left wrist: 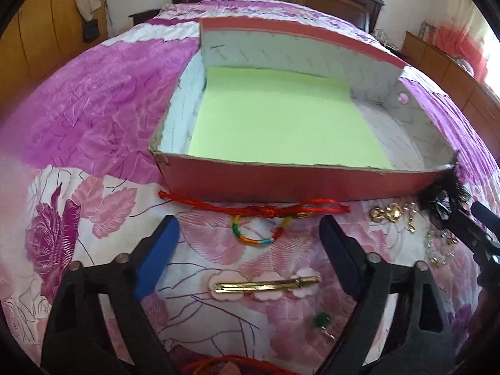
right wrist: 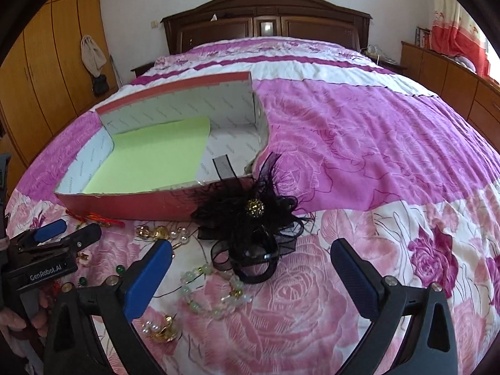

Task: Organize jewelry
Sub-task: 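Move the right tool to the black feather hair clip while the left tool approaches the red string bracelet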

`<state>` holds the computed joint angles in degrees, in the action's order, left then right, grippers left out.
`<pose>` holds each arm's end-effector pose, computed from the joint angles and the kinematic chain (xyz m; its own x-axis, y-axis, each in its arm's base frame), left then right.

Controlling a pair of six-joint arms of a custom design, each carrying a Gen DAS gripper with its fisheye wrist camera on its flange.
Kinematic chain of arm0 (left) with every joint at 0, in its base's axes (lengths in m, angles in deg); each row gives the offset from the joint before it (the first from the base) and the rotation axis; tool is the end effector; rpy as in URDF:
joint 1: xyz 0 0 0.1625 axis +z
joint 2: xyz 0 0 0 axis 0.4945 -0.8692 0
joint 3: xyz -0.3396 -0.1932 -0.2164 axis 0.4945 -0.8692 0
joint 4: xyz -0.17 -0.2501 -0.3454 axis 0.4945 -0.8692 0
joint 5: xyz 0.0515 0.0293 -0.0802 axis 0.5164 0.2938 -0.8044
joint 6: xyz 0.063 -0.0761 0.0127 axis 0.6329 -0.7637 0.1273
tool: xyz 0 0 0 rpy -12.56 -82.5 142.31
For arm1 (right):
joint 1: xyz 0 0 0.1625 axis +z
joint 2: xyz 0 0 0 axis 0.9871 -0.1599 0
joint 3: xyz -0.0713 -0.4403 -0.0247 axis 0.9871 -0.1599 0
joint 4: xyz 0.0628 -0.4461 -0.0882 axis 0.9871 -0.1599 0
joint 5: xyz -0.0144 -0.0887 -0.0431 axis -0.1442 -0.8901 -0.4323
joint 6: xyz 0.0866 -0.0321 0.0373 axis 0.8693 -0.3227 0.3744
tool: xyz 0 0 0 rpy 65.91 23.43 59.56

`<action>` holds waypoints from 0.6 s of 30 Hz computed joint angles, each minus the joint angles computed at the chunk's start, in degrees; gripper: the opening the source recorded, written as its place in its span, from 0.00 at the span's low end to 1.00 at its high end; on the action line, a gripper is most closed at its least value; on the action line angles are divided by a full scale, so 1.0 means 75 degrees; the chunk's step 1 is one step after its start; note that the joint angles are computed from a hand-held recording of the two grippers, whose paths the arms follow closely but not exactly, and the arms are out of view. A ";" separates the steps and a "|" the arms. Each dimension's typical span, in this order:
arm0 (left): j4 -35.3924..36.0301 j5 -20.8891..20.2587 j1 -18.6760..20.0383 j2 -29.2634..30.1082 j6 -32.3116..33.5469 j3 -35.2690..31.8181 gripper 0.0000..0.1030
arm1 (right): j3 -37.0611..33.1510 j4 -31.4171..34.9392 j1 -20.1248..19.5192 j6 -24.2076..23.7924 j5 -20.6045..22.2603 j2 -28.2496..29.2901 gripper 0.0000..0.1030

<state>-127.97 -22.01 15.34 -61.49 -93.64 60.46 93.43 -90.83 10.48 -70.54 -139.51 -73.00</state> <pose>-0.3827 -0.6870 0.0103 -0.7692 -0.1376 -0.6240 0.2977 0.7869 -0.5405 0.1060 -0.6586 0.3551 -0.7505 -0.1634 0.6404 -0.5199 0.7441 -0.4195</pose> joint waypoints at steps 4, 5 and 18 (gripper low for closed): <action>0.0341 0.0006 0.0051 0.0017 -0.0257 -0.0096 0.71 | -0.0243 0.0364 -0.0085 0.0112 -0.0007 0.0157 1.00; 0.0470 -0.0033 0.0069 0.0020 -0.0339 -0.0128 0.71 | -0.0319 0.0442 -0.0084 0.0158 -0.0022 0.0218 1.00; 0.1236 -0.0090 0.0055 0.0162 -0.0887 -0.0368 0.77 | -0.0644 0.0920 -0.0201 0.0472 -0.0212 0.0524 0.96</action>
